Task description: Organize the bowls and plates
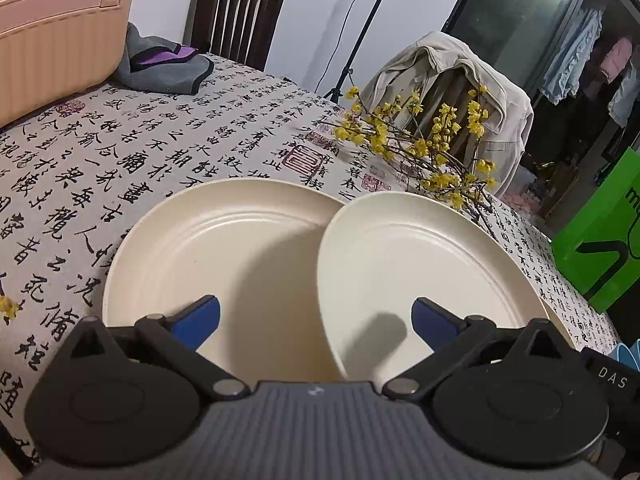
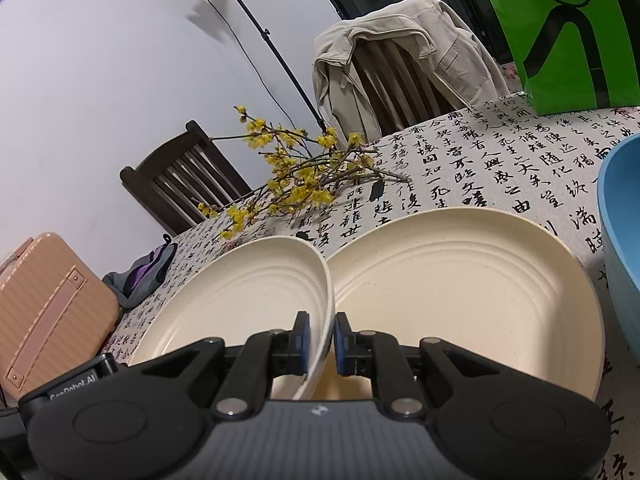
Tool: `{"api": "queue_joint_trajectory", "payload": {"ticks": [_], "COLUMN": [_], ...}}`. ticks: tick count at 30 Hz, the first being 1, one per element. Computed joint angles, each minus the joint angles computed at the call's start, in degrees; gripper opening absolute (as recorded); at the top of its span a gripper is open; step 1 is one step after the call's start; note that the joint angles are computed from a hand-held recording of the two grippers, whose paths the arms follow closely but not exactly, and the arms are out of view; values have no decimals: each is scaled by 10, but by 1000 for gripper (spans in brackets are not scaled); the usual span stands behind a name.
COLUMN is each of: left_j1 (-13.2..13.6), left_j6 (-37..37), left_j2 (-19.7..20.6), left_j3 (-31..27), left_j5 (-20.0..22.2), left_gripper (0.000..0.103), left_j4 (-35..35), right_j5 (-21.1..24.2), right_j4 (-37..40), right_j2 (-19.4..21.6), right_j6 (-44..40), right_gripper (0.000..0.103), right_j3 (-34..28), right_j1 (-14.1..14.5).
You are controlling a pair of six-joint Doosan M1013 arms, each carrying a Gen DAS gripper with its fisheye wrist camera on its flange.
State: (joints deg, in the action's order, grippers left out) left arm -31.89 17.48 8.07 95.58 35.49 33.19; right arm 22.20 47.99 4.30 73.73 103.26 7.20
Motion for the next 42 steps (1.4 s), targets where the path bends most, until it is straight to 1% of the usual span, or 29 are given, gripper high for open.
{"api": "queue_joint_trajectory", "payload": {"ticks": [2,6,8,9,10,11,13,14,16,17,19,21,22,24,28,36,42], "left_j1": [-2,-9,-15,-17,-18,-18,-15,-13,-11,-10,-7,-4,-4,-6,-8,-21,-23], "left_j6": [-11,-61,-74,-76,-75,-71,-58,-49,-46,-45,-43,-40,-44,-51,-47,-61,-69], "left_j2": [-1,-7,-7,-8,-7,-7,-6,-6,-6,-6,-7,-8,-9,-10,-10,-9,-10], "left_j3": [1,9,9,9,9,8,6,6,6,6,8,10,11,13,14,12,15], "left_j5": [0,-4,1,1,0,1,-3,-7,-9,-9,-16,-24,-26,-26,-30,-9,-11], "left_gripper": [103,103,101,99,93,90,77,74,61,59,46,41,37,31,25,25,25], "left_j4": [13,72,99,105,106,103,86,73,63,61,52,43,46,56,61,107,120], "right_j5": [0,-1,-1,-1,-1,-1,-2,-2,-2,-2,-3,-4,-5,-7,-11,-21,-26], "right_j4": [0,0,-1,-1,-1,-2,-2,-2,-2,-2,-5,-7,-9,-15,-22,-47,-57], "right_j2": [0,0,0,0,0,0,0,0,0,0,0,-1,-1,-2,-2,-5,-7], "right_j6": [0,0,1,1,1,1,1,1,1,1,2,3,4,7,6,15,21], "right_gripper": [12,12,12,12,12,12,12,12,12,12,12,12,12,12,12,12,12], "right_j3": [0,0,0,0,0,0,0,0,0,0,0,0,0,1,2,2,3], "right_j1": [0,0,0,0,0,0,1,1,1,1,1,2,2,4,6,10,12]}}
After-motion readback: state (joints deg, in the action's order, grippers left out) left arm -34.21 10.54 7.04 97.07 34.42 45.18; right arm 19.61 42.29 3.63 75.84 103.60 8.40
